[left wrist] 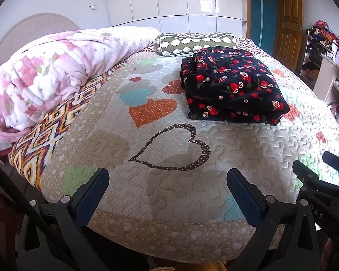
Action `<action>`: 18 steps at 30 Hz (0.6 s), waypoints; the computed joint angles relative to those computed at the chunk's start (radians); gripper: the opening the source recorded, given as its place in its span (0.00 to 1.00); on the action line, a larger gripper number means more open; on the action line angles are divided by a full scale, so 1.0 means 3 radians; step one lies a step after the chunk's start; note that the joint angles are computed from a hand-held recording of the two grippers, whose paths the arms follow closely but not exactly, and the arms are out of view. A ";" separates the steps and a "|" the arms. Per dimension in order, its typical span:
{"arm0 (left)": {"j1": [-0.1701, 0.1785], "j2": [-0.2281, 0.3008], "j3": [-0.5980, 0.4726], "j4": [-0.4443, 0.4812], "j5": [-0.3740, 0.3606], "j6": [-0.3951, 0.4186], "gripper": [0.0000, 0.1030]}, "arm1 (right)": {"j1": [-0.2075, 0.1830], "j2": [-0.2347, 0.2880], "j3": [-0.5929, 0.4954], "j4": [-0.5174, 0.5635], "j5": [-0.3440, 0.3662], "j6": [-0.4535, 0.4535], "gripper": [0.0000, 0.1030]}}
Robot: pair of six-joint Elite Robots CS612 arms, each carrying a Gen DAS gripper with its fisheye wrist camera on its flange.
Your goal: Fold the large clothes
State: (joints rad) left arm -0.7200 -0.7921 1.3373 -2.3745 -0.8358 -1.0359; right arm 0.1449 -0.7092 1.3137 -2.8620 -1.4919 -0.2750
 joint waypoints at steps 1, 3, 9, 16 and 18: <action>-0.0003 0.0003 -0.0007 0.0033 0.0018 -0.0003 1.00 | 0.0001 0.0001 0.0000 -0.0003 -0.0002 0.0002 0.72; -0.0005 0.0009 -0.0017 0.0081 0.0040 -0.0003 1.00 | 0.0001 0.0006 -0.0006 0.0001 -0.0002 0.0000 0.72; 0.0005 0.0031 -0.0052 0.0141 -0.0010 0.0018 1.00 | 0.0014 0.0017 -0.0023 0.0031 -0.0029 -0.0045 0.72; 0.0013 0.0042 -0.0033 0.0014 -0.0095 0.0095 1.00 | 0.0020 0.0034 -0.0034 0.0029 -0.0058 -0.0076 0.73; 0.0018 0.0043 -0.0029 -0.0003 -0.0130 0.0088 1.00 | 0.0021 0.0036 -0.0036 0.0031 -0.0062 -0.0070 0.73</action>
